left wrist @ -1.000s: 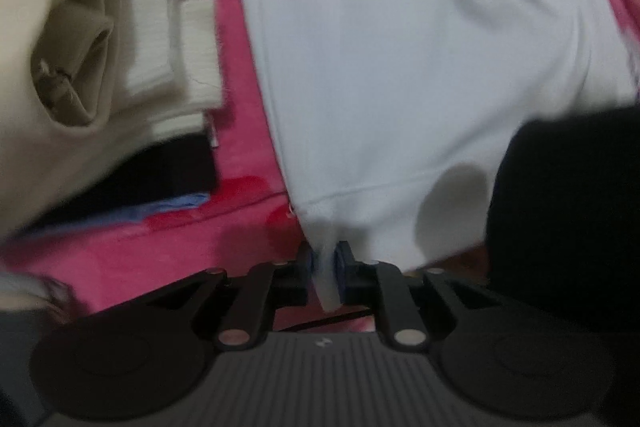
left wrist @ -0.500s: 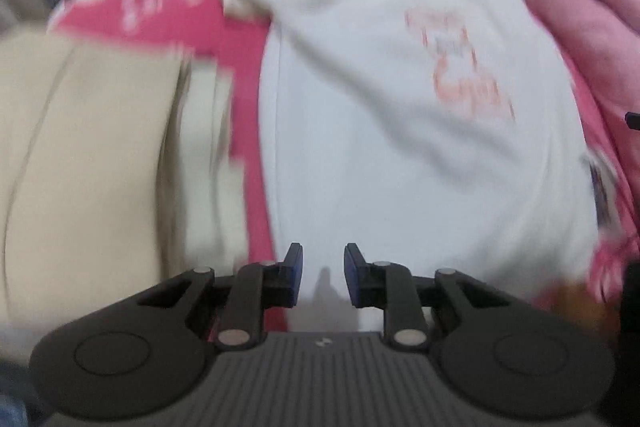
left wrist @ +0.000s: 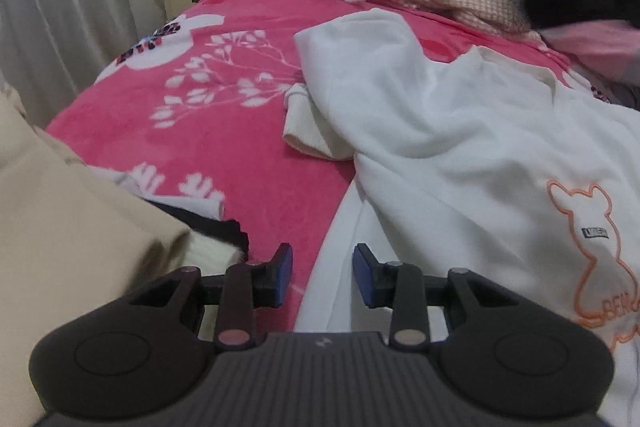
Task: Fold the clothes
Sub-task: 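Open both grippers and move them back over the sweatshirt, then grasp the sweatshirt cuff with the right gripper and lift it up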
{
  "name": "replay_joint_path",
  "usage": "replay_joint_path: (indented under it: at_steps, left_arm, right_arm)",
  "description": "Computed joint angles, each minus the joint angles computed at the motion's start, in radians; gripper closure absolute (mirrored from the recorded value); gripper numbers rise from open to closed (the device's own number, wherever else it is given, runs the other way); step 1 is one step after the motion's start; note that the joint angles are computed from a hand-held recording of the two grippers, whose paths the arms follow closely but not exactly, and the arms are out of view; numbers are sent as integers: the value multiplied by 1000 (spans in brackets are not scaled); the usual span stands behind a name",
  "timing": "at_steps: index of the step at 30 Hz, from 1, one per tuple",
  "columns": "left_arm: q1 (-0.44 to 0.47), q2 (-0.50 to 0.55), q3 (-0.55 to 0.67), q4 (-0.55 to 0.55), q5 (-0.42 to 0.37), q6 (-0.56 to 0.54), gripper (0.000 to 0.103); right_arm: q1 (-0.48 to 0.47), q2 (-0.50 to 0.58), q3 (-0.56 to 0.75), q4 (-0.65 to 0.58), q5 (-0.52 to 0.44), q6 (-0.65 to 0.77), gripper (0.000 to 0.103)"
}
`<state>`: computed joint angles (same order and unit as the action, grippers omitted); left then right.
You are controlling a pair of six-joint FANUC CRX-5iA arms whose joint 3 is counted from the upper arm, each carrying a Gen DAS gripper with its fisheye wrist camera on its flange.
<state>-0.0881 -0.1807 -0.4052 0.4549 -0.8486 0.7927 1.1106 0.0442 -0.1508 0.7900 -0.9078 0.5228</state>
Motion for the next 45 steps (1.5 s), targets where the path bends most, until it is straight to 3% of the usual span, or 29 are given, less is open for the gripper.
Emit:
replay_joint_path:
  at_steps: [3,5,8,11,14,15,16,17,19,22,23,26,29,32,33,36,40,45]
  left_arm:
    - [13,3,-34,53,9,-60,67]
    - [10,7,-53,72,29,-84,65]
    - [11,-2,-89,119,62,-140,64]
    - [15,-11,-116,157,78,-189,64]
    - [22,-19,-134,190,78,-236,64]
    - [26,-20,-137,200,74,-247,64]
    - [28,-19,-138,206,71,-251,64]
    - [29,-17,-138,210,67,-253,64]
    - [30,-15,-137,212,65,-253,64]
    - [27,-14,-135,208,66,-251,64]
    - [26,-13,-134,206,68,-248,64]
    - [21,-11,-124,187,65,-225,64]
    - [19,-9,-113,169,57,-202,64]
    - [18,-11,-107,155,51,-187,64]
    - [17,-10,-104,150,49,-182,64]
    - [16,-5,-89,129,42,-164,63]
    - [9,-9,-76,90,44,-154,61]
    - [10,-23,-67,67,33,-197,61]
  right_arm:
    - [-59,133,99,-73,106,140,67]
    - [-77,209,174,-124,107,205,67]
    - [-103,327,322,-237,24,346,67]
    - [-127,441,468,-323,-131,459,66]
    - [-156,441,479,-384,-125,455,66]
    - [-166,432,479,-407,-118,434,72]
    - [-176,420,473,-428,-103,411,89]
    - [-187,407,464,-444,-88,378,93]
    - [-213,362,416,-471,-23,263,97]
    - [-245,199,178,-368,279,-52,97]
    - [-261,138,84,-286,394,-182,97]
    - [-327,-33,-143,28,604,-575,97]
    - [-406,-182,-303,403,664,-968,97]
    - [-463,-349,-448,745,641,-1351,97]
    - [-453,-403,-487,794,598,-1420,97]
    - [-327,-527,-570,794,380,-1478,97]
    - [-94,-656,-664,782,35,-1571,97]
    - [36,-711,-729,840,-152,-1668,97]
